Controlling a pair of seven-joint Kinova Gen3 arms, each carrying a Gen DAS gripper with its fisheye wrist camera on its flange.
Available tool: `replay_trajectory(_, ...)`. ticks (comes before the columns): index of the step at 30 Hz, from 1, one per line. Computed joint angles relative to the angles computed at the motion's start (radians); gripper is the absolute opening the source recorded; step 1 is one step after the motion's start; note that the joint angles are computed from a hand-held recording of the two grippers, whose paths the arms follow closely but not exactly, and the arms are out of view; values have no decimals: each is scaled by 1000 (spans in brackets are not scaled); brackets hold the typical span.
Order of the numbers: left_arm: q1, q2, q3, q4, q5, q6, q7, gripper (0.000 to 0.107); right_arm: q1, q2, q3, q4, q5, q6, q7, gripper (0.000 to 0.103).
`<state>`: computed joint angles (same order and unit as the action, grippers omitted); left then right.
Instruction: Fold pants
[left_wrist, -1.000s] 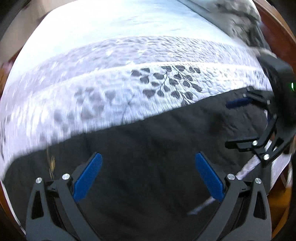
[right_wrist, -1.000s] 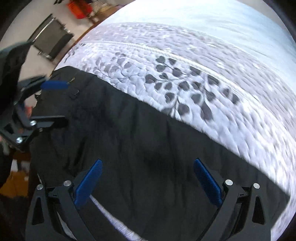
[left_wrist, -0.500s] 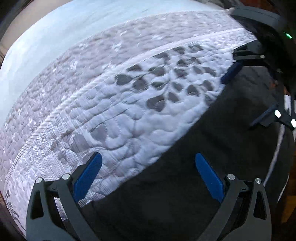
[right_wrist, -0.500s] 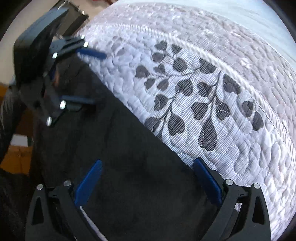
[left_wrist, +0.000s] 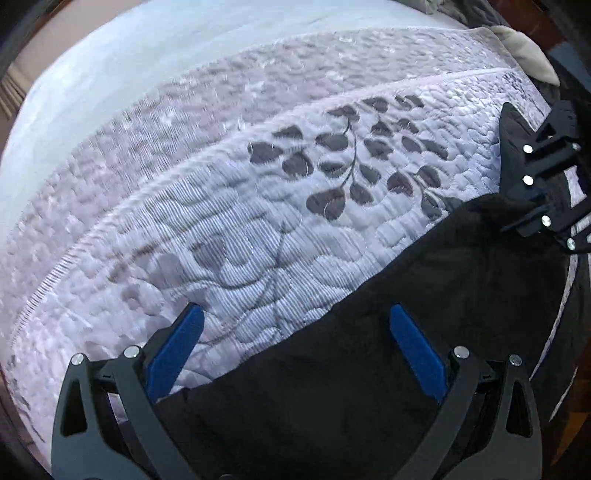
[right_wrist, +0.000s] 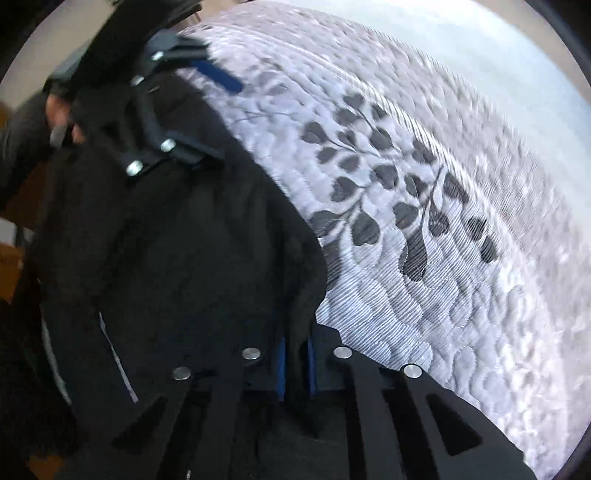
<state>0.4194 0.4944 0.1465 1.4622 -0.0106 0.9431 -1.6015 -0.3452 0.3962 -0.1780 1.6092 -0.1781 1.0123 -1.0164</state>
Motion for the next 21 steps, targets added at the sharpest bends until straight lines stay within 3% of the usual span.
replay_trajectory(4, -94, -27, 120, 12, 41, -8, -149, 100, -16, -115, -13, 118, -9, -123, -18, 8)
replay_trajectory(8, -71, -14, 102, -11, 66, -25, -290, 100, 18, -189, -25, 179, -91, -174, 48, 8)
replay_trajectory(12, -161, 38, 158, -66, 210, 47, -430, 100, 28, -230, -14, 196, -105, -173, 94, 8)
replay_trajectory(15, -132, 81, 126, -107, 290, 102, -488, 100, 29, -261, -8, 214, -125, -184, 111, 8)
replay_trajectory(21, -138, 136, 128, -178, 365, 265, -525, 100, 43, -310, 11, 257, -172, -221, 135, 8)
